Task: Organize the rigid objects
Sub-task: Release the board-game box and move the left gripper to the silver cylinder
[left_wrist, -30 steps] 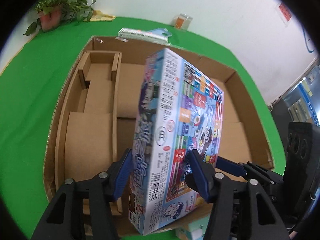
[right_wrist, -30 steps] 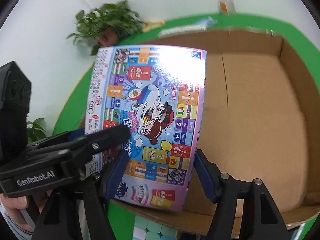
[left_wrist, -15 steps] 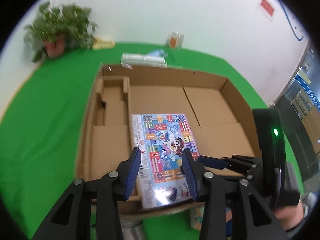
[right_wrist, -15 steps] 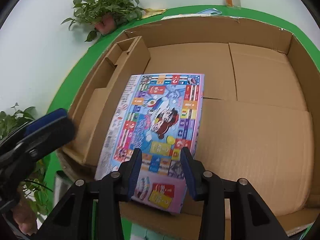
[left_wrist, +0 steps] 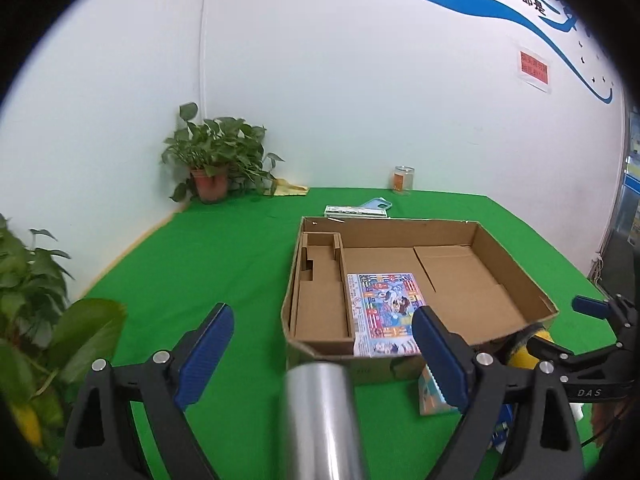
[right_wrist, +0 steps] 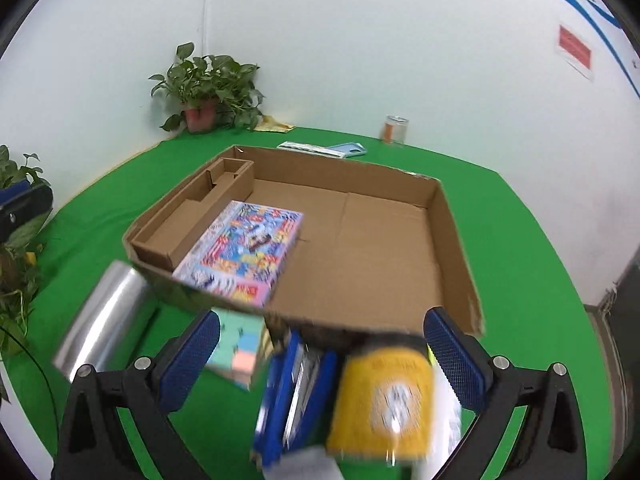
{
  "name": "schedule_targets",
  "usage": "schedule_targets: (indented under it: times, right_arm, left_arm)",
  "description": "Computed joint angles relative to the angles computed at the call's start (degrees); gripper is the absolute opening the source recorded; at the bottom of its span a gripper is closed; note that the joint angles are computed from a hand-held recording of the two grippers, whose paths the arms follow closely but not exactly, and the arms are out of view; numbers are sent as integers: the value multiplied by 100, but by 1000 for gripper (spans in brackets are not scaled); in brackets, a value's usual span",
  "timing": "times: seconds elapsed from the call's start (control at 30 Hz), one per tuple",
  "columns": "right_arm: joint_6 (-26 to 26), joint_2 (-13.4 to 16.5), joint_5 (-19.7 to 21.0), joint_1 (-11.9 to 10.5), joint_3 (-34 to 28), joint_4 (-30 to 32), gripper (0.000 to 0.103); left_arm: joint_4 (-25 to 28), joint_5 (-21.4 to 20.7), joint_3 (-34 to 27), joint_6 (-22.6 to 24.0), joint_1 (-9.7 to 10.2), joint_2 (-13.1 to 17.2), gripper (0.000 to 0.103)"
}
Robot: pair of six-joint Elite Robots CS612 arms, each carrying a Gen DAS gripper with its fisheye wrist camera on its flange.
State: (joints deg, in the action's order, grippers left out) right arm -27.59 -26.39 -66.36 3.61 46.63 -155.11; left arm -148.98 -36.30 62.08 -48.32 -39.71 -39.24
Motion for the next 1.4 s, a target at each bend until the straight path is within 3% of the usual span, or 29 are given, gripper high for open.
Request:
schedule_targets:
  times: [0.13, 0.43, 1.03, 1.4]
  right_arm:
    - [-73, -549, 213, -211, 1048, -515, 103]
    - [-161, -1007, 344, -387, 1948, -901, 103]
    - [-475, -1275, 458, -509, 2412, -822, 102]
    - [-376, -1264, 560, -566, 2363, -587, 102]
  left_arm:
    - [-18, -136, 140, -242, -95, -93, 91]
    - [-117, -644, 61, -252, -239, 2, 91]
    - [309, -904, -92, -613, -328, 55, 91]
    - [368, -1490, -211, -605, -243, 120, 91]
